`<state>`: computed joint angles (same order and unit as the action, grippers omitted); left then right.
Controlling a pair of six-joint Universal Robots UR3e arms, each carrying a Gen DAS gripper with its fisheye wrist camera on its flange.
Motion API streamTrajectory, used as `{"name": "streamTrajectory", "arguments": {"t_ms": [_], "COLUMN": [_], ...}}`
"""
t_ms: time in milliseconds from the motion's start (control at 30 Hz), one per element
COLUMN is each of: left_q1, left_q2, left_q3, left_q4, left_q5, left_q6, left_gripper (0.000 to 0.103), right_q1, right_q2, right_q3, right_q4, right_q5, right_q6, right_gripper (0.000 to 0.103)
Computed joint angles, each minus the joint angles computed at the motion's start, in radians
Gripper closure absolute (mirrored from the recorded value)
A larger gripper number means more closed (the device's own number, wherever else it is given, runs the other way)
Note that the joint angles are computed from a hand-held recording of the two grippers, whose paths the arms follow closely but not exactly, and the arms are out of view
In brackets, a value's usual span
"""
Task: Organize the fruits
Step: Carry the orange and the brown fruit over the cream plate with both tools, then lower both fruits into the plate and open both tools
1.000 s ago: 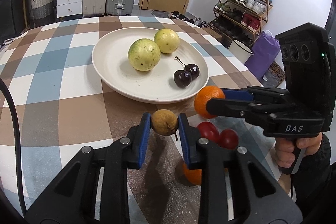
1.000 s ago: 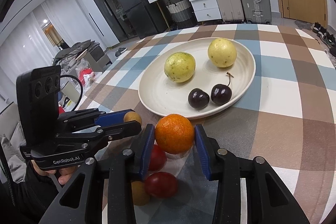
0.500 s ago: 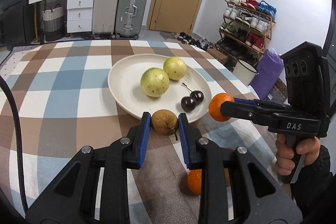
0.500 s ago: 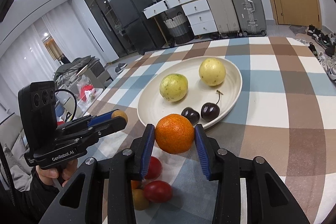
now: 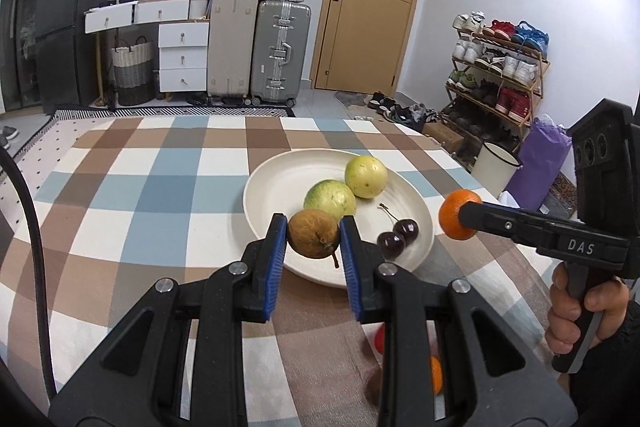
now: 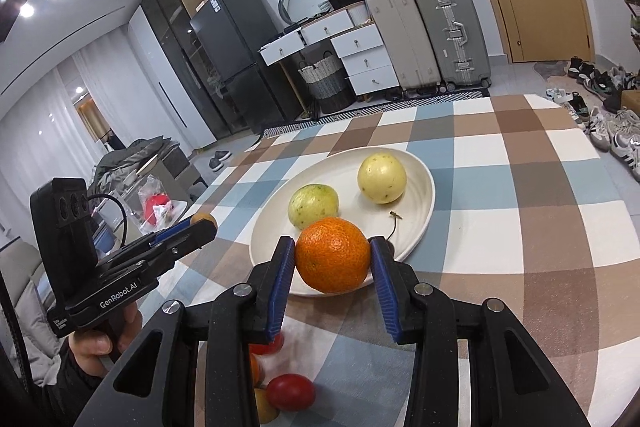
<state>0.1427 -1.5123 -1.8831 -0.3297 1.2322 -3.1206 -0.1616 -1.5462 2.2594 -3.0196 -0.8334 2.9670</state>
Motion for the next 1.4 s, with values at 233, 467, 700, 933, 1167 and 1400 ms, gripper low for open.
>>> {"name": "streamTrajectory", "arguments": {"t_ms": [233,467,700,933,1167,1400], "left_q1": [-0.042,-0.061,-0.092,-0.101,-0.104,-0.112], "left_q2": [-0.053,-0.093,-0.178,-0.219,-0.244,-0.27], "left_q3": [0.069,0.12,0.192,0.195,0.197,0.212], "left_q4": [0.002,0.001,0.007,0.035,0.047,0.049], "left_q5": [0.072,0.095,0.142,0.159,0.166,0.172], "left_q6": [-0.011,-0.019,-0.028,-0.035,-0.038,-0.035], "left_gripper": [0.079,0.079,0.079,0.079,0.079,0.079], "right_q1": [0.027,0.054,0.081,0.104,0.112,0.141], "right_q2": [0.001,0.027,0.077,0.142,0.212,0.274], "right_q3": [-0.056,-0.135,-0.189,-0.21,-0.245,-0.289], "right_q4": [0.003,0.031,0.018,-0.029,-0.046,-0.06], "right_q5": [-0.035,-0.072,-0.102,-0.127,-0.143,-0.181], "right_q6": [0.029,0.055,0.088,0.114,0.145,0.17], "right_gripper": [0.064,0.064,0.064,0.064,0.064,0.064]}}
